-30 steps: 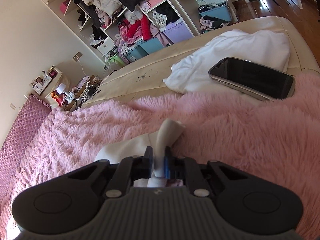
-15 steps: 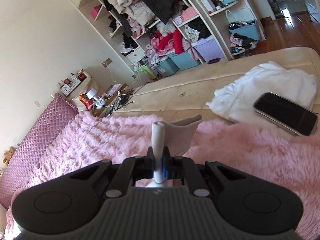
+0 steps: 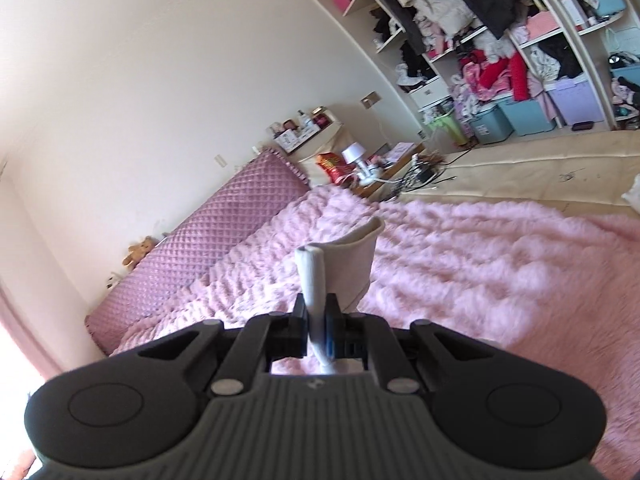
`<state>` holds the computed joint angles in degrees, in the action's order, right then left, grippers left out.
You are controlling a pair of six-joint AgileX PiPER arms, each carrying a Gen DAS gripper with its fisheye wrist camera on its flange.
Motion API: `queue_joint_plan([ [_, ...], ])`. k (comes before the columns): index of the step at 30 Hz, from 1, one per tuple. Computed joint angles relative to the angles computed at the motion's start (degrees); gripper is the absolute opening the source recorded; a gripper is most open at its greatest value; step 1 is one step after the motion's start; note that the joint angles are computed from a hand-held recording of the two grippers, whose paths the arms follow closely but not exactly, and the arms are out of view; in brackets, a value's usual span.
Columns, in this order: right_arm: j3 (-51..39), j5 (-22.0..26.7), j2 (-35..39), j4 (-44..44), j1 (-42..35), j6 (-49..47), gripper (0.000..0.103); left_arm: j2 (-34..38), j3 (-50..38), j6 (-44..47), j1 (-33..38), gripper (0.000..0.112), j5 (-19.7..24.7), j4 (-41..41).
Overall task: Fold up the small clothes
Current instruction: 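Lift the sleeve with the right gripper and fold it across the sweatshirt body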
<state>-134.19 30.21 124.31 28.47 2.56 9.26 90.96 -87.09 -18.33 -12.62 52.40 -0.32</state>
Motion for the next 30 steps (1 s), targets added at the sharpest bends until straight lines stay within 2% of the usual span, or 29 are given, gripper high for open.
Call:
queue_joint_plan([
  [5,-1.8,-0.2,1.2,-1.9,8.5,1.4,0.003,-7.8,8.6,3.3,8.3,0.103,0.5,-1.7],
  [10,-1.2,-1.2,3.5,2.7,15.8,-3.2,0.003,-14.9,16.6,6.9,18.0,0.103,0.4,-4.7],
  [18,2.3,-2.0,8.8,6.0,26.6,-10.0,0.003,-18.5,22.6,15.8,34.6,0.103,1.1,-11.4],
  [21,-2.2,0.6,13.6,3.1,29.3,-9.4,0.003,-18.2,23.6,18.4,37.9,0.103,0.9,-12.6],
  [27,-3.6,1.9,18.5,-0.6,32.1,-9.6,0.003,-17.8,25.9,21.8,41.2,0.103,0.0,-15.3],
  [30,-13.2,9.0,25.2,-0.7,31.4,-8.0,0.016,-17.9,26.4,22.9,41.6,0.103,-1.3,-17.3],
])
